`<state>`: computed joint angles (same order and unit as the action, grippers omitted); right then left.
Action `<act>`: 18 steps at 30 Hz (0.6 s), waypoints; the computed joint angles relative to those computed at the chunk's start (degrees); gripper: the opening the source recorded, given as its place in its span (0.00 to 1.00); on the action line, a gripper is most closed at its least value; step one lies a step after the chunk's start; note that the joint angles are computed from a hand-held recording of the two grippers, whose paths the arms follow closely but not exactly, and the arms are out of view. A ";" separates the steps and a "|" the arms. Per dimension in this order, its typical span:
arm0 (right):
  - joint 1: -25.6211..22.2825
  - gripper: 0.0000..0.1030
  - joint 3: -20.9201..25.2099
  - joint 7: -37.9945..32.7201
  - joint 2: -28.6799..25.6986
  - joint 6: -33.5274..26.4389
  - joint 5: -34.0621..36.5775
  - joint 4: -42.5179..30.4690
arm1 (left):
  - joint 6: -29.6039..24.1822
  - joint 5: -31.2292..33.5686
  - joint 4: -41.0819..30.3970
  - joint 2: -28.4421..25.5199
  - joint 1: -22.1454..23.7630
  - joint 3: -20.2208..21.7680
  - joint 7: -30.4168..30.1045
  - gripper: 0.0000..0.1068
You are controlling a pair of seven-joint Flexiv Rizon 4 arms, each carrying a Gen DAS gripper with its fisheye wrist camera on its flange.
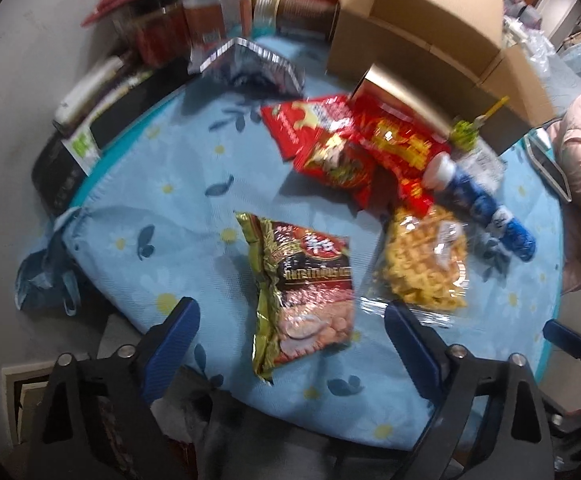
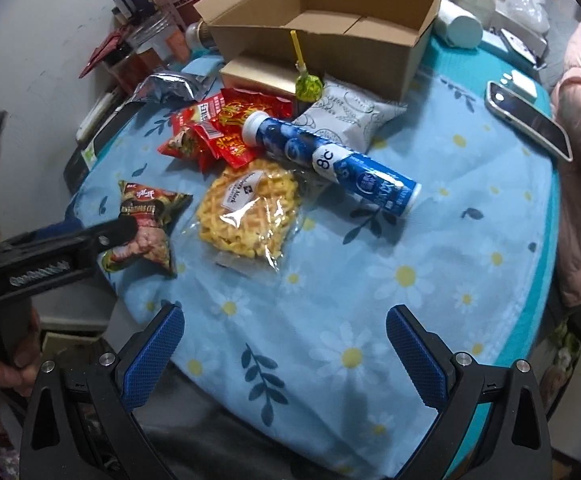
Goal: Organize snacks
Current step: 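Grasp the brown cereal sachet with the left tool while the right tool grasps the bagged waffle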
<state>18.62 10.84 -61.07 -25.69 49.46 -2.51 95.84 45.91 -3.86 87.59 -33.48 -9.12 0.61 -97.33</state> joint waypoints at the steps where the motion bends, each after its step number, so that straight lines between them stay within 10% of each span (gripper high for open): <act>1: -0.25 1.00 0.28 -0.53 -0.51 0.07 0.55 -0.68 | -0.48 -0.23 -0.44 -0.58 0.19 -0.10 0.08 0.84; 9: -1.08 1.00 0.94 -3.53 -6.09 -3.21 2.79 -9.00 | 0.84 1.04 -2.64 -3.28 0.66 -0.32 4.48 0.54; 18: -0.66 1.00 0.93 -5.16 -13.59 -10.68 4.94 -19.86 | 0.47 0.27 -5.37 -5.06 2.16 0.24 6.48 0.50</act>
<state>17.96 11.78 -66.24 -39.29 38.78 2.43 75.99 46.37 -3.59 82.22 -38.53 -6.96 0.85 -90.85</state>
